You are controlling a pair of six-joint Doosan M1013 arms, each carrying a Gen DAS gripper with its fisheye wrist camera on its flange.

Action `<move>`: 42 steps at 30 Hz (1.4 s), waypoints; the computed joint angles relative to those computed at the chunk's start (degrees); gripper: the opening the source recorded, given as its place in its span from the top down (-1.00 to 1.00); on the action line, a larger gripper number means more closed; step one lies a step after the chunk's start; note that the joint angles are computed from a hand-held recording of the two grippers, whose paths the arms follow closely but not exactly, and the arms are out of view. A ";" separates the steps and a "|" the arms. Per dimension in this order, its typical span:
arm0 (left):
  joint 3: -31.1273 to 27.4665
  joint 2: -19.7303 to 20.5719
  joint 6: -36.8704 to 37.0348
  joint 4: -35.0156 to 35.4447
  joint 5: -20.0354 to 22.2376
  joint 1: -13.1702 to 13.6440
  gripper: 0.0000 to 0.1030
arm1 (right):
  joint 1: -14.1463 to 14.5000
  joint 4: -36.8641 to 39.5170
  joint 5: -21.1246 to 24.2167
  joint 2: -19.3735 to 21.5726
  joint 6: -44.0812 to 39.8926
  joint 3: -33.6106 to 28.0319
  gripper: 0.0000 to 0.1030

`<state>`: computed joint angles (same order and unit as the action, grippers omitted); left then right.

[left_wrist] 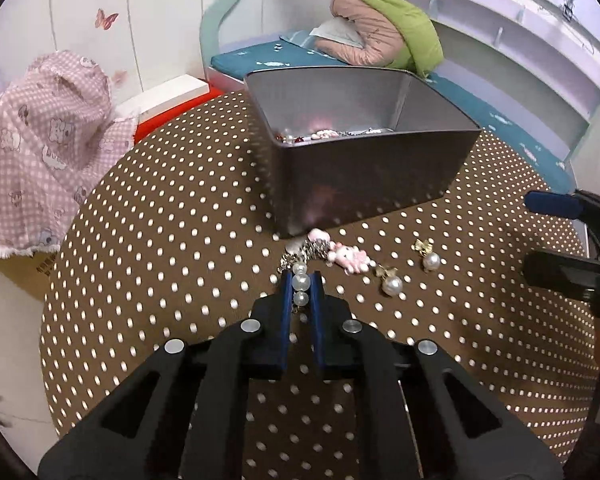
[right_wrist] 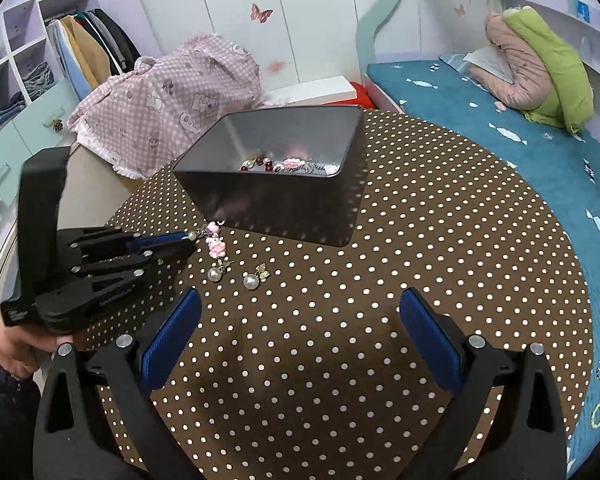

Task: Organize jewelry
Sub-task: 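Grasp a pearl dangle with the left tool while the right tool grasps a pearl earring, then carry both pearl pieces over the grey box and open both tools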

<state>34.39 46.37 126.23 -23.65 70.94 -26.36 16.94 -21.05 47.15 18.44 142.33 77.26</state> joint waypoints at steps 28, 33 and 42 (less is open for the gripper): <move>12.33 -9.94 -1.13 -9.26 -10.55 4.01 0.84 | 1.18 -2.40 4.22 5.30 -12.74 -5.09 0.81; 12.57 -10.74 -0.66 -9.97 -11.62 3.97 0.83 | 0.69 -1.76 1.50 3.13 -11.46 -3.38 0.81; 11.14 -11.41 -0.26 -12.35 -12.98 3.70 0.83 | -0.36 0.05 -2.59 -0.29 -11.13 -2.24 0.81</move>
